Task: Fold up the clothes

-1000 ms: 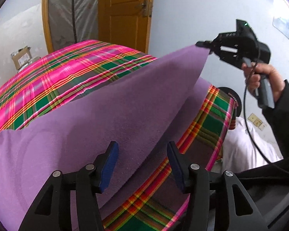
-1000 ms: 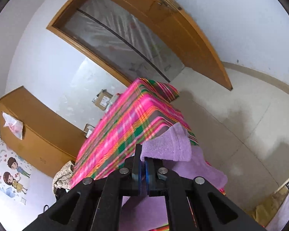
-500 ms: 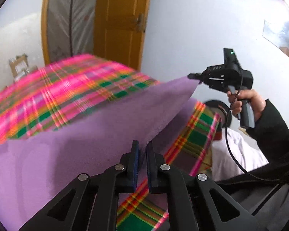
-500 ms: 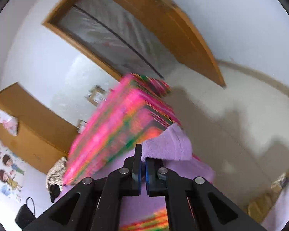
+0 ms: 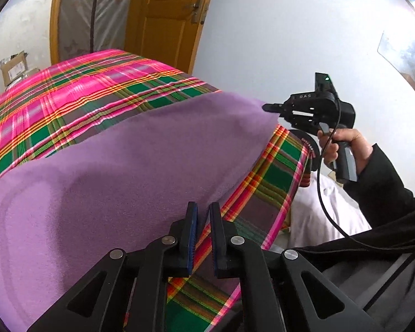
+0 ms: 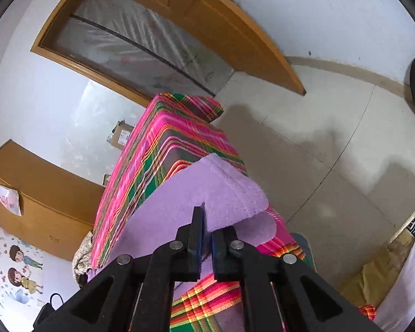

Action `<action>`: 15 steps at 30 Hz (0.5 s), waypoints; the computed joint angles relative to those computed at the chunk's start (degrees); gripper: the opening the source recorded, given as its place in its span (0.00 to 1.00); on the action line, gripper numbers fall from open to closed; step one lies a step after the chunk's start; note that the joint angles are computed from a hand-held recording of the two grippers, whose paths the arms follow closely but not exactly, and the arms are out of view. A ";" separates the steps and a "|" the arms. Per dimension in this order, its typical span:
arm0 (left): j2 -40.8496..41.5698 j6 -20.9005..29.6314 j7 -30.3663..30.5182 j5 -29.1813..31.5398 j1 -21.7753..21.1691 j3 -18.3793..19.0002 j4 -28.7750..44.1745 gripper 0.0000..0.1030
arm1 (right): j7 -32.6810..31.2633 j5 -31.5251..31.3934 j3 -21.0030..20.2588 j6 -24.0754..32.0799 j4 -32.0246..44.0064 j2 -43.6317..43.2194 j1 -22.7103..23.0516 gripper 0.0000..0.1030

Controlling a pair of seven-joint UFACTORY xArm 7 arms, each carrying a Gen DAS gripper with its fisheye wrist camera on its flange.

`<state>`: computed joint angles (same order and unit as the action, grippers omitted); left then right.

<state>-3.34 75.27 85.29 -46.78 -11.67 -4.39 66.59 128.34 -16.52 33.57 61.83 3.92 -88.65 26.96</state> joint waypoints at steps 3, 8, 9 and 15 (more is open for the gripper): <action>0.14 0.70 0.60 0.02 -0.04 -0.02 0.16 0.07 | 0.24 -0.28 2.08 2.49 2.03 0.91 -0.15 0.03; 1.16 1.75 0.68 0.96 0.02 -0.27 0.89 0.07 | 4.81 2.45 2.98 4.24 -1.21 -1.40 4.31 0.03; 1.23 2.05 0.77 1.00 0.10 -0.26 1.00 0.07 | 5.22 2.23 2.64 4.04 -1.61 -1.55 4.97 0.03; 1.72 4.27 0.64 -1.88 0.97 0.20 2.62 0.07 | 3.80 0.66 0.97 10.28 1.20 -1.70 4.00 0.14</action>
<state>-1.62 79.54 85.92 -48.67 -10.69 -4.19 69.21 132.13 -15.87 34.54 72.11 5.12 -90.35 30.95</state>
